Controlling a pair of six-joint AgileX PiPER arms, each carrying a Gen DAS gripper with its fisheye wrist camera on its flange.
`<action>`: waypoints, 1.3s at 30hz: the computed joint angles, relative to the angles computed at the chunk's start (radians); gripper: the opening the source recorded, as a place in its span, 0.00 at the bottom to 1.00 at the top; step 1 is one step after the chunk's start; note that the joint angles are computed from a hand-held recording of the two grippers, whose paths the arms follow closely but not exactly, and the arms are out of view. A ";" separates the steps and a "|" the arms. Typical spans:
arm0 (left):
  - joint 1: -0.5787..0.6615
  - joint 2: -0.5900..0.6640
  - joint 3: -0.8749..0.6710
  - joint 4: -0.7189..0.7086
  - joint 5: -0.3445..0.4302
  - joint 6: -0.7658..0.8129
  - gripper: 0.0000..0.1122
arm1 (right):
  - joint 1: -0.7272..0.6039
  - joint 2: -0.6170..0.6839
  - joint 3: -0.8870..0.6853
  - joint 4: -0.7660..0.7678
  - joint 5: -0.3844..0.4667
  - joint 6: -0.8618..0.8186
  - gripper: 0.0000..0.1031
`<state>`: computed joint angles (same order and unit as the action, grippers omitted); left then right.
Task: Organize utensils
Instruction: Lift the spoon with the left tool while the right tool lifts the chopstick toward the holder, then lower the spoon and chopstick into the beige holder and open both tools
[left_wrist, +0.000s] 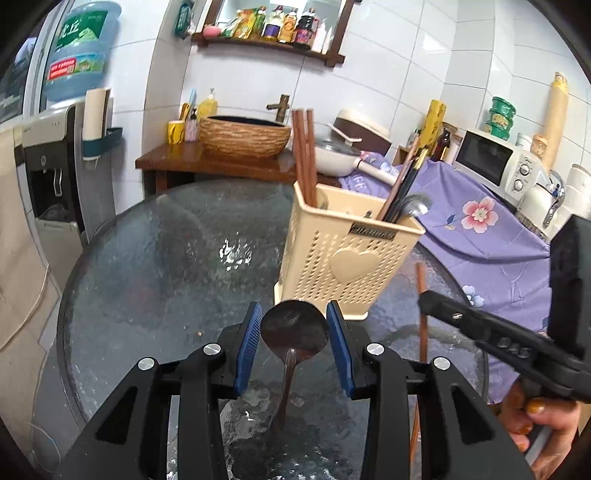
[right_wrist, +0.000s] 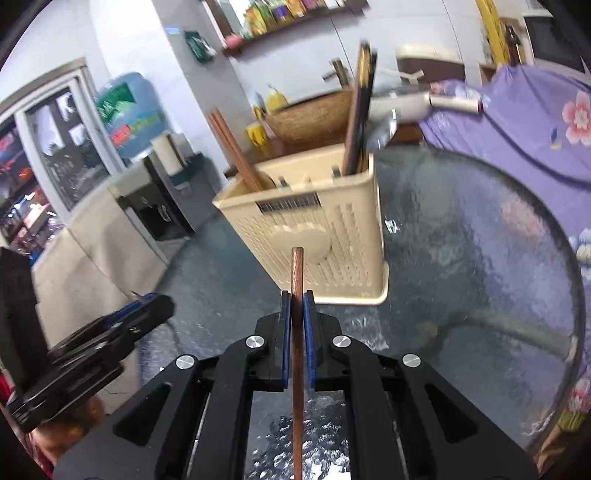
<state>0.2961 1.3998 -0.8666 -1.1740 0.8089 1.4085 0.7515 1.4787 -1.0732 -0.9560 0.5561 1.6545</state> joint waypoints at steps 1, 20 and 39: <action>-0.001 -0.007 0.001 -0.002 -0.001 0.004 0.32 | 0.005 -0.021 0.006 -0.003 -0.003 -0.004 0.07; -0.063 0.000 -0.158 0.045 0.086 -0.142 0.32 | 0.065 -0.122 -0.139 0.025 0.099 -0.209 0.07; -0.292 0.179 -0.631 0.078 -0.112 -0.448 0.32 | -0.077 0.127 -0.714 -0.138 0.263 -0.494 0.07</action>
